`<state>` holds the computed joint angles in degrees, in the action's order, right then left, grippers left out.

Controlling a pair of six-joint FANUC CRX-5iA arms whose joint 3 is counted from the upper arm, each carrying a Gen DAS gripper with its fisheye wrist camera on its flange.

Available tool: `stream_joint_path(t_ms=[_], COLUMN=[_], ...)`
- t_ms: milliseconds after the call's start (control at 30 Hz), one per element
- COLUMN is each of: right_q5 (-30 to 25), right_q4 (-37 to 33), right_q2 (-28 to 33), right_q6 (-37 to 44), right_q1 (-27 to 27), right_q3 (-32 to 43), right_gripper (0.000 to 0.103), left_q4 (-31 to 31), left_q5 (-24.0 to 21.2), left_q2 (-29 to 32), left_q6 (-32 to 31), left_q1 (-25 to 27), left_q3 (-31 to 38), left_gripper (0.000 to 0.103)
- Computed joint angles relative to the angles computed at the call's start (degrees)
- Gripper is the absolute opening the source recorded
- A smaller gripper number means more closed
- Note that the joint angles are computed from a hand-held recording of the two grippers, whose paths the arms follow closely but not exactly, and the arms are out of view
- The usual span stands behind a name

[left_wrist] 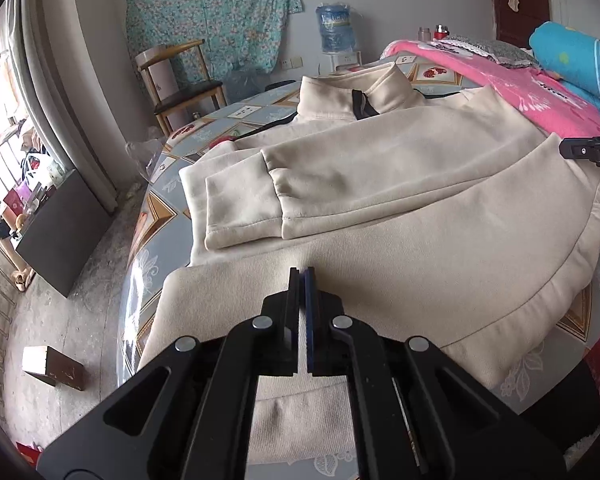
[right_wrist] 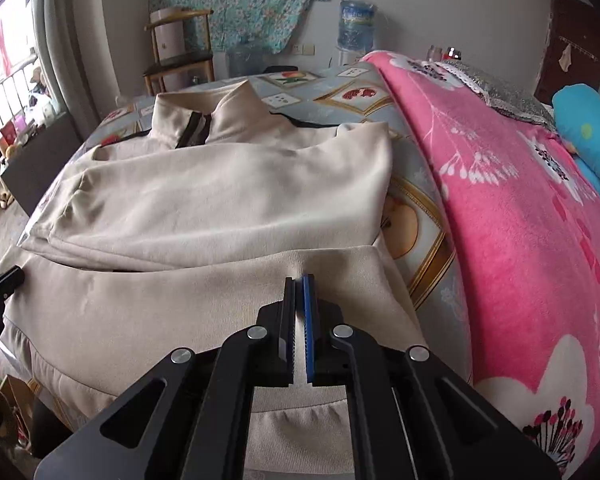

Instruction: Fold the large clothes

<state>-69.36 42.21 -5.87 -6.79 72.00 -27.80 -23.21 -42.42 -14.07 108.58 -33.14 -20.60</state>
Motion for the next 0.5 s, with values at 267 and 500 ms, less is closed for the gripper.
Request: stream_joint_path(t_ms=[267, 500], right_q5=[-0.5, 14.8], right_q4=[-0.4, 3.8], right_q2=[1.2, -4.0], right_q6=[-0.7, -2.7], right_q1=[0.6, 3.4], right_q3=[-0.4, -3.2], right_gripper=[0.007, 0.021], left_q4=[1.1, 4.3], left_q5=[-0.4, 1.9], left_q2=[2.8, 1.9], left_q6=[-1.2, -2.9], left_q1=[0.5, 2.3], left_q3=[0.2, -1.7], left_gripper=[0.002, 0.002])
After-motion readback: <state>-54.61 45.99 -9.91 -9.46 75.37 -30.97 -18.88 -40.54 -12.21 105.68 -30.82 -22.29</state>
